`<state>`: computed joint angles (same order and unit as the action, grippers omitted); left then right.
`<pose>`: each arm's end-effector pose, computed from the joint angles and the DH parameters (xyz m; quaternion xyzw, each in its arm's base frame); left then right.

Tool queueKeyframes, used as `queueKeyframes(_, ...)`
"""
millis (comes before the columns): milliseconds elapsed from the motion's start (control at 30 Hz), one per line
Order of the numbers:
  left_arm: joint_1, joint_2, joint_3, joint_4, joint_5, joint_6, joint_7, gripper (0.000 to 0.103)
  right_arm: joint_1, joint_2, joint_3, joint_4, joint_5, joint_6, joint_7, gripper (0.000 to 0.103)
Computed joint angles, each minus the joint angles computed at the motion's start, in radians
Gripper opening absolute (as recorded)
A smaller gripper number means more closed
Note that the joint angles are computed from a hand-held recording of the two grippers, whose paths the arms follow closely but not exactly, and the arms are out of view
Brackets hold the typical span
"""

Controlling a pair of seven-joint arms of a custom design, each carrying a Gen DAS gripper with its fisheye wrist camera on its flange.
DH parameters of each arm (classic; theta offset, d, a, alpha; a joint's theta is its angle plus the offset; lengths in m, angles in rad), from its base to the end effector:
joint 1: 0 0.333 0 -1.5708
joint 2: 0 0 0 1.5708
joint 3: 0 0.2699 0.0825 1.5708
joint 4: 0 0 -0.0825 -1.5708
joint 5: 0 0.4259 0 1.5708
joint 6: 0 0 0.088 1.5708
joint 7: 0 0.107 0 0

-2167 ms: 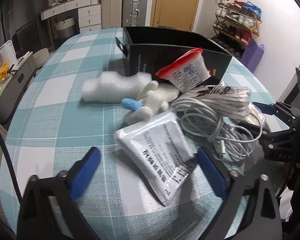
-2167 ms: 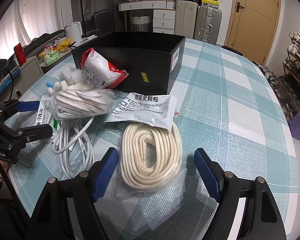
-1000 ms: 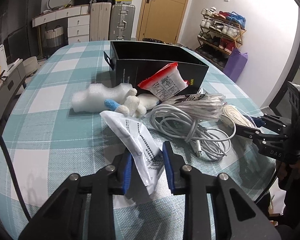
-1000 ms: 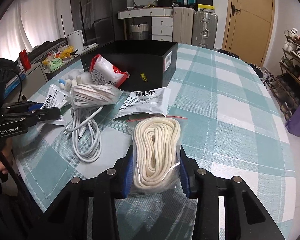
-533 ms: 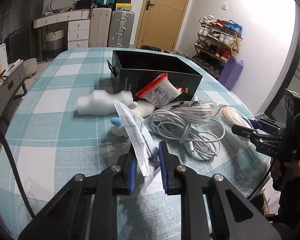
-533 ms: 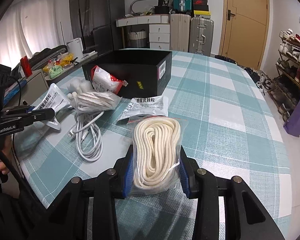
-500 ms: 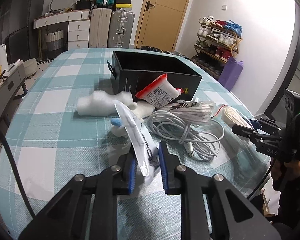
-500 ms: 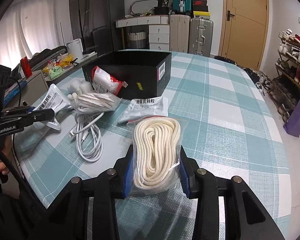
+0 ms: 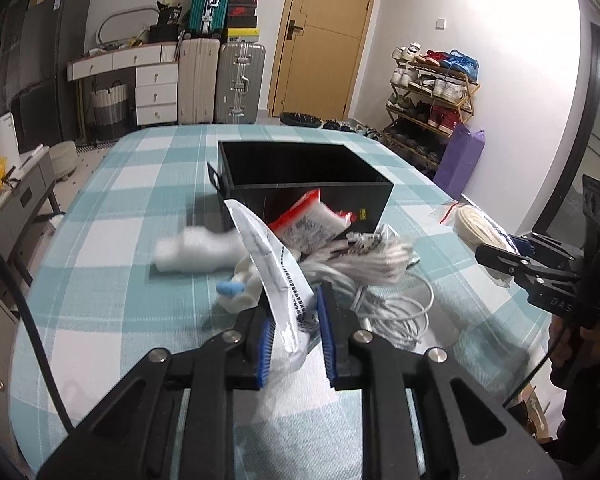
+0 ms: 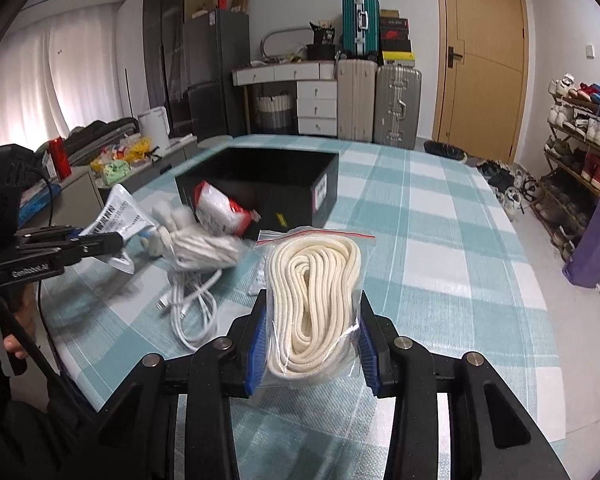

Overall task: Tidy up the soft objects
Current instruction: 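Grasp the bagged rope with the right gripper while the left gripper grasps the white sachet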

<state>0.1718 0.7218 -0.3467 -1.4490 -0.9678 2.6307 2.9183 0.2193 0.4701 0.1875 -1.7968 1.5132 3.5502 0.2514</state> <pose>0.7582 -0.0661 0.2633 -0.4130 0.7920 -0.4366 0.1078 0.6275 0.1266 0.2856 -0.6187 0.6448 -0.3299 0.3042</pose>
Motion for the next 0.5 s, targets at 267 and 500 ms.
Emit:
queueKeyframes(267,-0.018,0.032,-0.02,0.063,-0.008,0.065,0.025,0.018,0.042,-0.03,-0.055,-0.048,-0.224,-0.024,0.227,0.039)
queueKeyframes(500,-0.038,0.082,-0.022,0.145,0.03,0.083,-0.019,0.018,0.077,-0.021,-0.107,-0.03,-0.325,-0.061,0.332,0.039)
